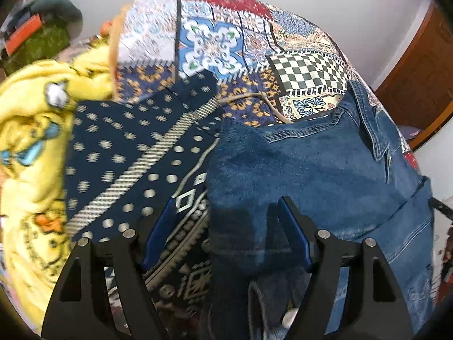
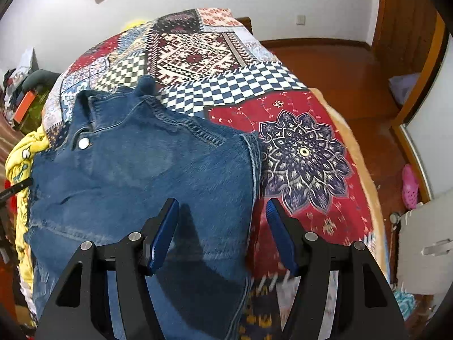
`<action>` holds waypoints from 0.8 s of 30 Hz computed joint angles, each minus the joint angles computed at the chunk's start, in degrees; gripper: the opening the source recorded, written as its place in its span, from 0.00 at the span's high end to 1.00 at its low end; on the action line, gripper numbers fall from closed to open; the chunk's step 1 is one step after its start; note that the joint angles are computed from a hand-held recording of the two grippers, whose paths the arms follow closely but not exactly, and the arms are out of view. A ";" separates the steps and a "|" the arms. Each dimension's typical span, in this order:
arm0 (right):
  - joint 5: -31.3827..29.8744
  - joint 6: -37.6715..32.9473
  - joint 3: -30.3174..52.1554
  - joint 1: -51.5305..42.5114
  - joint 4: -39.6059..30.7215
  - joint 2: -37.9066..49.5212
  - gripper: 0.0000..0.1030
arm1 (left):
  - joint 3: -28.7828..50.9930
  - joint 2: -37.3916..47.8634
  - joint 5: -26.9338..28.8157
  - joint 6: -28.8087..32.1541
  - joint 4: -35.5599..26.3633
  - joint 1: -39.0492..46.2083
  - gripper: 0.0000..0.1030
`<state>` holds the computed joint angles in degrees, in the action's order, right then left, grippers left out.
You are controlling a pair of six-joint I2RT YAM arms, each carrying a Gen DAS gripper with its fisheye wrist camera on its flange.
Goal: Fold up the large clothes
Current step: 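Grasp the jacket edge with the left gripper while the right gripper grasps the collar side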
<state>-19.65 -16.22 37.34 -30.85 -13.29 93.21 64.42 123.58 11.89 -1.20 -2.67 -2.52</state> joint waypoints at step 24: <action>-2.51 7.24 11.29 6.59 -2.04 -2.37 0.90 | -6.91 -12.76 1.14 -3.39 7.40 0.35 0.93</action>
